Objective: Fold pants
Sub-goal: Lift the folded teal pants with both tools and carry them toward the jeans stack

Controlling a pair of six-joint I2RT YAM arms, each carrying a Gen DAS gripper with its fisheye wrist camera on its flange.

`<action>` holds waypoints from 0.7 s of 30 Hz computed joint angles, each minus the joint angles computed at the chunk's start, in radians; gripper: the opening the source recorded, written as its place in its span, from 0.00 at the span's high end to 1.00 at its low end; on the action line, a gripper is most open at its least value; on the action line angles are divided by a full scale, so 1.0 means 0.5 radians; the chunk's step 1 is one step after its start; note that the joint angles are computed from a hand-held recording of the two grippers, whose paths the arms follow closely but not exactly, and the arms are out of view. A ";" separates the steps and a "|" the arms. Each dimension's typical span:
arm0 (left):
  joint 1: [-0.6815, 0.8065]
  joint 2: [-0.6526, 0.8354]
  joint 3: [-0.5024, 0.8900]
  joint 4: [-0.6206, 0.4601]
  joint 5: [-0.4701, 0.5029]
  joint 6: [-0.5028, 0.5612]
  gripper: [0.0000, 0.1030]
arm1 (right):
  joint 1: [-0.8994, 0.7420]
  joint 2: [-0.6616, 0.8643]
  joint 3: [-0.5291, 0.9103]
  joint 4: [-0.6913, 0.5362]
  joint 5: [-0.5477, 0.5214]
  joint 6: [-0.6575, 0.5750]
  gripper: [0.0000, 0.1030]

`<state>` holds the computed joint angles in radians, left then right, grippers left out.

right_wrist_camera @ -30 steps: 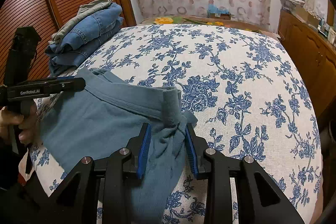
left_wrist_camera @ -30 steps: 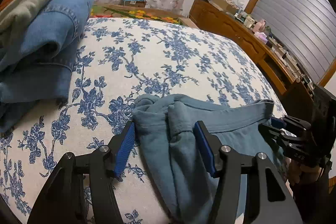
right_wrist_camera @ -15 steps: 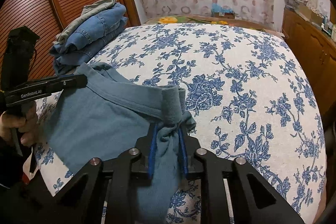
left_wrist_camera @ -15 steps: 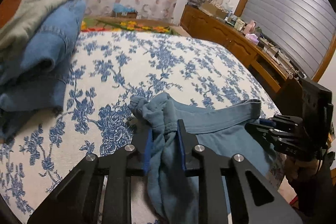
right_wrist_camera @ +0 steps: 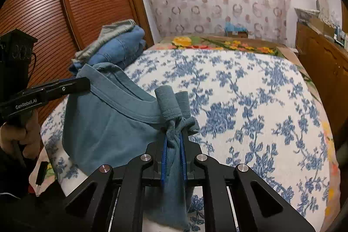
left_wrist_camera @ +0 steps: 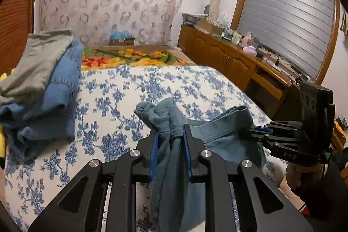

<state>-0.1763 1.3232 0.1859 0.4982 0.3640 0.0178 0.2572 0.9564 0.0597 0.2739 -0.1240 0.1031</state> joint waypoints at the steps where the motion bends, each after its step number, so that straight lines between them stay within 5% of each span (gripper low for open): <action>1: 0.001 -0.033 -0.001 -0.019 0.005 -0.001 0.79 | -0.001 -0.049 0.001 -0.037 -0.004 -0.003 0.90; 8: 0.058 -0.170 0.024 -0.120 0.038 0.019 0.79 | 0.050 -0.225 0.041 -0.173 0.032 -0.011 0.90; 21: 0.311 -0.153 0.159 -0.205 0.117 0.086 0.79 | 0.119 0.257 0.357 0.116 -0.007 -0.147 0.90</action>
